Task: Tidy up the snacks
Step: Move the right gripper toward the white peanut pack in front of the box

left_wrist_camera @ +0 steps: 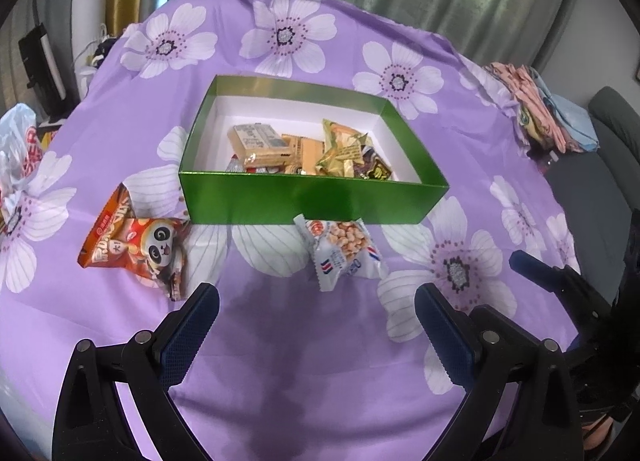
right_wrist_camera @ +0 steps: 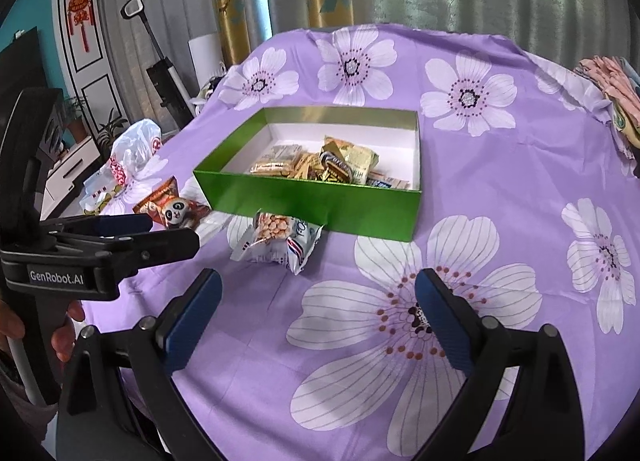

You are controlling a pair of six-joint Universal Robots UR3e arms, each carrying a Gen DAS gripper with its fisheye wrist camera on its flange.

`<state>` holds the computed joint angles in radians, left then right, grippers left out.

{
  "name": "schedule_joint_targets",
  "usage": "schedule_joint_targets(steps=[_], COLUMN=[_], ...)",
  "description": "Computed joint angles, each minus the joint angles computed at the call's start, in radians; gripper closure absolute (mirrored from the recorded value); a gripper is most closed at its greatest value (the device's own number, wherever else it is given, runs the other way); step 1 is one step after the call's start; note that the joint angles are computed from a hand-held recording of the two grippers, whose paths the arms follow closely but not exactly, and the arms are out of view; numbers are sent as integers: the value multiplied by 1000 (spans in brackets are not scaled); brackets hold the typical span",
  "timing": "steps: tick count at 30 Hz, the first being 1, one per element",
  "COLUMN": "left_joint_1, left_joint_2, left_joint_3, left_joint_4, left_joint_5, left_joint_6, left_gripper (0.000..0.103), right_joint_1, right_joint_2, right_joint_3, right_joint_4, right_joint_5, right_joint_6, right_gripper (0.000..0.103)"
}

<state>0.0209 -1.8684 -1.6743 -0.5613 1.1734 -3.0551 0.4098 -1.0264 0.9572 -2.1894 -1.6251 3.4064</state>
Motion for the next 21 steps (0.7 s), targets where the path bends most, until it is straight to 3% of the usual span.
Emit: schedule_joint_targets(steps=[21], left_joint_1=[48], left_joint_2=[-141], left_joint_3=[105], left_joint_4=[-75], left_joint_5=[-136], left_joint_6=[93], left_gripper=[5], right_joint_1=[-35], right_joint_2=[186], right_joint_3=[-182], right_joint_4=[82], right_joint_5=[92], right_joint_6=[-22], right_gripper=[5])
